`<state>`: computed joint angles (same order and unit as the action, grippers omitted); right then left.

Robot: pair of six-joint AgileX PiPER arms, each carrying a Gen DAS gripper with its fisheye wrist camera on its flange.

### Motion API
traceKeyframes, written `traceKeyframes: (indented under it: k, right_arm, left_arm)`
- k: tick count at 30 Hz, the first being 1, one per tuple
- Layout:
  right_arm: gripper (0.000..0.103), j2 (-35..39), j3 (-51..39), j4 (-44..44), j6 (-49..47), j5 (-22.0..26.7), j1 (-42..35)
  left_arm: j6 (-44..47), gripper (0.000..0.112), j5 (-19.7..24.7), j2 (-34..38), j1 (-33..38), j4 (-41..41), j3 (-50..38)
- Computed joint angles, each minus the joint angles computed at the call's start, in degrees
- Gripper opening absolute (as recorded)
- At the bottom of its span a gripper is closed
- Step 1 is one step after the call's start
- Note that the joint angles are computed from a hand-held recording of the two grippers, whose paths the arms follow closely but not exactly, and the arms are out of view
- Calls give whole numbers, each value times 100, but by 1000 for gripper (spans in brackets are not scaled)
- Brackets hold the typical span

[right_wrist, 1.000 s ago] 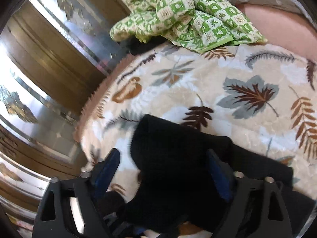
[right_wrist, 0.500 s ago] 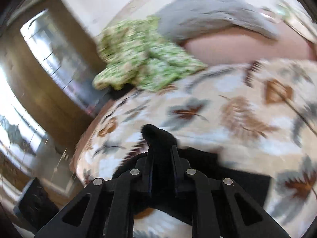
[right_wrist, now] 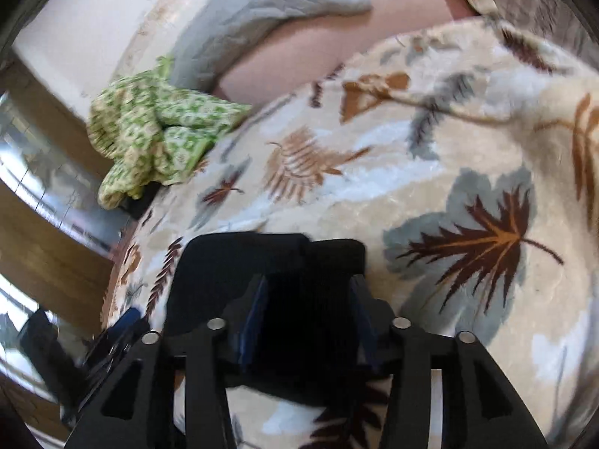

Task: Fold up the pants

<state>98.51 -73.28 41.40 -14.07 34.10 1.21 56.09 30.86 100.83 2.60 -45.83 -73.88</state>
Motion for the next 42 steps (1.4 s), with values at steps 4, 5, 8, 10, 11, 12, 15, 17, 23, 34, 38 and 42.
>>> traceKeyframes:
  k: [4,5,8,10,11,12,15,17,23,34,38,42]
  right_arm:
    - [55,158,-149,441,-378,258,193]
    - [48,214,-194,279,-237,282,257]
    - [7,53,42,-193,-15,99,448]
    - [5,-259,372,-154,-195,43,449]
    - [2,-366,522,-218,-139,7,459]
    - [2,-364,594,-299,-82,33,463]
    - [2,-207,716,-205,-140,48,397]
    - [5,-307,811,211,-436,37,284]
    - [55,-296,637,1042,-935,-84,-36]
    - [6,-12,153,210,-291,-520,399]
    - [4,-243,276,-386,189,-550,293]
    - [5,316,31,-610,461,-409,288]
  left_arm:
    - [-218,44,-111,101,-254,299,-31]
    - [-346,44,-113,125,-302,426,-48]
    - [-387,44,-5,115,-329,417,-7]
    - [-223,46,-13,53,-331,278,121]
    - [-205,50,-28,53,-357,279,153]
    - [-178,51,-80,59,-401,280,195]
    - [-299,53,-329,32,-576,448,334]
    - [-212,55,-376,-28,-612,404,405]
    - [-253,56,-369,-26,-622,406,412]
    - [-507,56,8,78,-582,500,105]
    - [-546,61,80,108,-681,421,82]
    - [-939,63,-202,126,-885,815,120]
